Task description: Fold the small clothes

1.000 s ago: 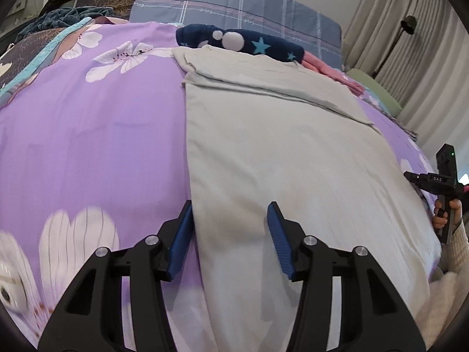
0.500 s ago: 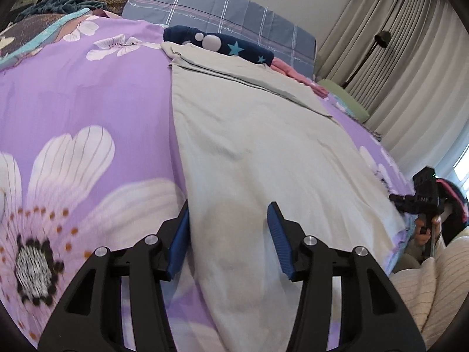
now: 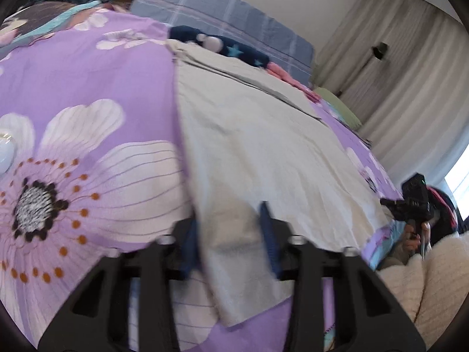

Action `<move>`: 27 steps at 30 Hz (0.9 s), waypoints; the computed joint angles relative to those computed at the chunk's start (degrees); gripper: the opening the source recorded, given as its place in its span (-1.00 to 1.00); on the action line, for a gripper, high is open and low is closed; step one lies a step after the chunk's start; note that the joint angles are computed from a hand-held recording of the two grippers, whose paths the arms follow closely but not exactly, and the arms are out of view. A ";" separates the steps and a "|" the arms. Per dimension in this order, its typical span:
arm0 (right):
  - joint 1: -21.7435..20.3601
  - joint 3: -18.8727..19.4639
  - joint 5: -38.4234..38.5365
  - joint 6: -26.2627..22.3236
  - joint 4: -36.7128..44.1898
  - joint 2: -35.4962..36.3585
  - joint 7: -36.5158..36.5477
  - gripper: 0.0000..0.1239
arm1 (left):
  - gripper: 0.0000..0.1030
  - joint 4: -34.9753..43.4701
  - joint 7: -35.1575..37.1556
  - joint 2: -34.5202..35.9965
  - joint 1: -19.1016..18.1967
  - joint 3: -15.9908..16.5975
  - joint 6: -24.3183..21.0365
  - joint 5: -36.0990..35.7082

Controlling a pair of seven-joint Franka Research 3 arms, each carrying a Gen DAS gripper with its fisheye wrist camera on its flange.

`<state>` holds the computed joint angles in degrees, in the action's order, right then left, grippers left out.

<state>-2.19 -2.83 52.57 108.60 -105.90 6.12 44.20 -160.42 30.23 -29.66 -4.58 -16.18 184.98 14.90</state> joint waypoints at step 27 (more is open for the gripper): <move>-1.80 -6.16 19.02 0.83 -2.36 -13.40 -15.51 -0.94 | -0.98 16.22 -10.68 -12.89 4.21 -10.82 -25.24 16.44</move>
